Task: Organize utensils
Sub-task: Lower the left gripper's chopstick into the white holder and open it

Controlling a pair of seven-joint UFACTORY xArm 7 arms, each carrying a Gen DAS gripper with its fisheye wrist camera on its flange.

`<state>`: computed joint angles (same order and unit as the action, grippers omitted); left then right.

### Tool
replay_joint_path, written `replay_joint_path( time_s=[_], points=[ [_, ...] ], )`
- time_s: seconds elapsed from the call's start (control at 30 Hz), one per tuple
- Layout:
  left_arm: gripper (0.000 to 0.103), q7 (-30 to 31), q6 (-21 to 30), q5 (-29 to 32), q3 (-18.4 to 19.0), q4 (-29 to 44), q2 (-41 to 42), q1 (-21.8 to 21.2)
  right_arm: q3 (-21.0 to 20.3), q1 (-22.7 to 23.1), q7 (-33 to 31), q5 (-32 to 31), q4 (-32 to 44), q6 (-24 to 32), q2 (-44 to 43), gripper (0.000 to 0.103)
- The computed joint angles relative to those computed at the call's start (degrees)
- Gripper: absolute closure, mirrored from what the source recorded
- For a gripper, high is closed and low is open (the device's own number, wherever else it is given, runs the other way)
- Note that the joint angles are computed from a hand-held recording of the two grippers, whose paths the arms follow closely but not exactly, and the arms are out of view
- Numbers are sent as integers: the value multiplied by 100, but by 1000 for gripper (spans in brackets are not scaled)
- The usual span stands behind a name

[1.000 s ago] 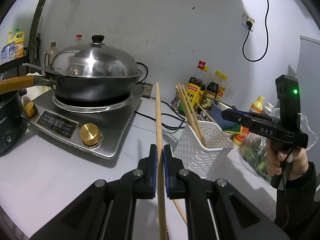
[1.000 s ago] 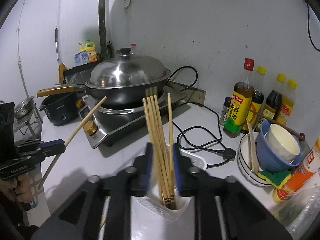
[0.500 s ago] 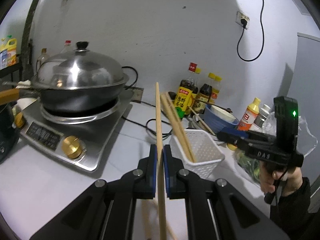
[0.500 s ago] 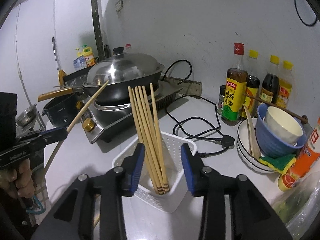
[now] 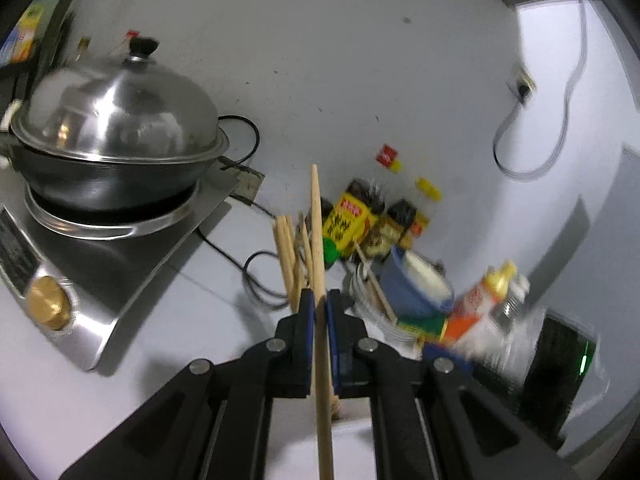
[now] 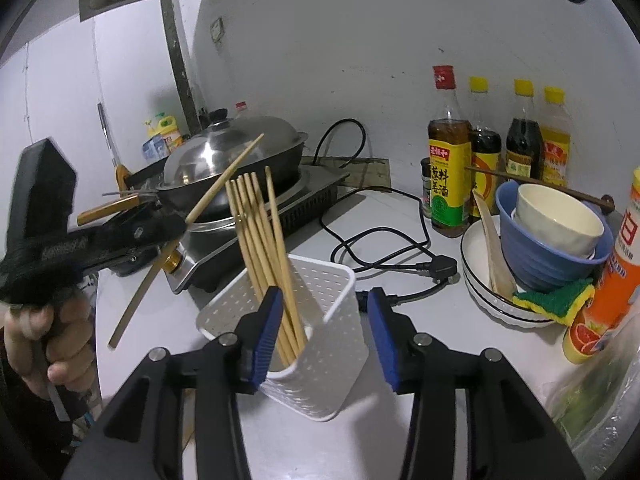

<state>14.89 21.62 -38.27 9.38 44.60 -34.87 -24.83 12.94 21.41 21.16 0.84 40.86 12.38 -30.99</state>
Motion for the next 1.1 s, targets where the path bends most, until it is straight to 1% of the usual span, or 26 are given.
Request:
replay_joint_path(
  time_s=[0.07, 0.13, 0.2, 0.27, 0.33, 0.37, 0.43, 0.5, 0.53, 0.57, 0.6, 0.7, 0.8, 0.9, 0.93, 1.03, 1.07, 1.1],
  points=[
    [97, -245, -279, -148, -67, 186, 324, -7, -118, 94, -60, 76, -67, -93, 3, 60],
    [97, -389, -535, -377, -64, 315, 554, -130, -201, 152, -119, 138, -116, -163, 11, 60],
    [97, -590, -745, -385, -183, 389, 735, -89, -288, 218, -179, 214, -170, -252, 16, 60],
    [97, -856, -1076, -353, -355, 429, 948, -56, -364, 265, -229, 288, -241, -340, 3, 60],
    [97, -1145, -1314, -216, -485, 384, 1046, 22, -383, 252, -228, 337, -306, -421, -20, 60],
    [97, -1322, -1535, -158, -576, 346, 1135, 45, -376, 216, -202, 352, -355, -482, -41, 60],
    [97, -1646, -1707, 98, -721, 270, 1221, 153, -342, 118, -135, 350, -433, -541, -100, 60],
    [97, -1795, -1884, 242, -711, 194, 1279, 78, -314, 16, -58, 337, -504, -581, -162, 60],
    [97, -1895, -1980, 364, -765, 145, 1284, 115, -303, -36, -17, 326, -535, -579, -202, 60],
    [97, -2055, -2065, 563, -931, 96, 1289, 279, -293, -77, 16, 312, -549, -558, -232, 60],
    [97, -2151, -2118, 699, -1002, 63, 1291, 341, -267, -135, 63, 294, -570, -546, -280, 60],
    [97, -2287, -2080, 966, -935, 21, 1285, 272, -276, -166, 117, 263, -606, -593, -340, 60],
    [97, -2336, -1809, 1122, -677, 6, 1196, 25, -289, -164, 138, 236, -624, -622, -374, 58],
    [97, -2376, -1607, 1376, -680, -60, 1057, 70, -269, -187, 166, 204, -631, -614, -395, 57],
    [95, -2364, -1560, 1406, -648, -103, 978, 45, -251, -207, 182, 190, -638, -605, -415, 57],
    [75, -2194, -1461, 1396, -452, -199, 764, -176, -228, -227, 210, 159, -634, -610, -416, 57],
    [74, -2020, -1407, 1320, -278, -256, 628, -375, -204, -250, 227, 142, -630, -595, -421, 57],
    [73, -1968, -1370, 1303, -242, -274, 563, -402, -153, -299, 256, 111, -614, -571, -422, 57]
  ],
)
